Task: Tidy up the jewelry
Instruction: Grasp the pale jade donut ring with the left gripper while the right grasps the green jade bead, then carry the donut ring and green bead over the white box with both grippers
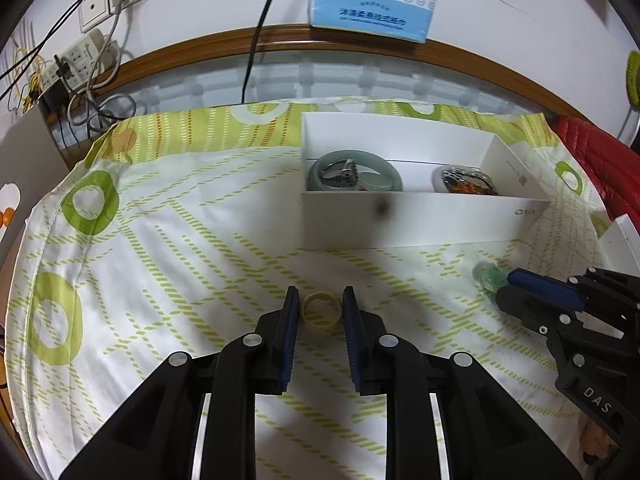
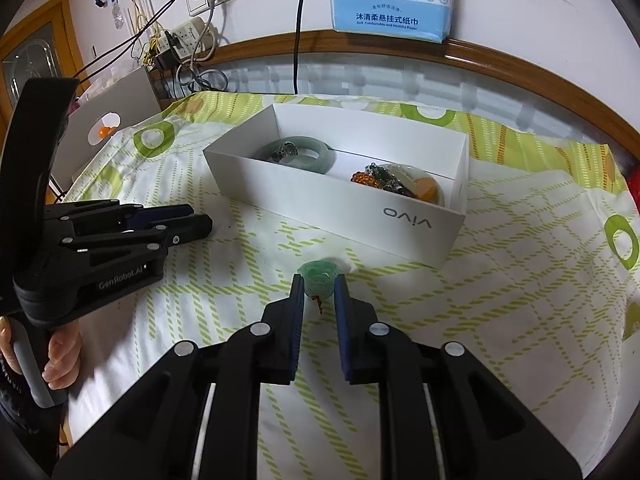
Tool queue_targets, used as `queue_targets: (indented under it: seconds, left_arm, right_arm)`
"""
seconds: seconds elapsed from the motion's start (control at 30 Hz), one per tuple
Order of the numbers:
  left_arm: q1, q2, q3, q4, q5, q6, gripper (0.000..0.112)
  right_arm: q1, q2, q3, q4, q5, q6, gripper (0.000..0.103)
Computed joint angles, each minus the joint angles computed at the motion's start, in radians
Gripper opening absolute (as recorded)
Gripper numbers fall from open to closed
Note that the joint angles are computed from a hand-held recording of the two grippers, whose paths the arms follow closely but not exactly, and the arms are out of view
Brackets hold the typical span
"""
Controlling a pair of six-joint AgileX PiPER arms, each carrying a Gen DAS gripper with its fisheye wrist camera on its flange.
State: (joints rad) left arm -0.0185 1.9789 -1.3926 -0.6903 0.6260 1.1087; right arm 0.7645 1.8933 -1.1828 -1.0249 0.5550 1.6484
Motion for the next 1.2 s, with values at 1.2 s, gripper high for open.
queue_targets:
  seconds: [1.2]
  left_arm:
    - [0.014, -0.049, 0.085, -0.115, 0.062, 0.22, 0.022]
  right_arm:
    - [-0.006, -0.027, 0.05, -0.034, -0.05, 0.1, 0.014]
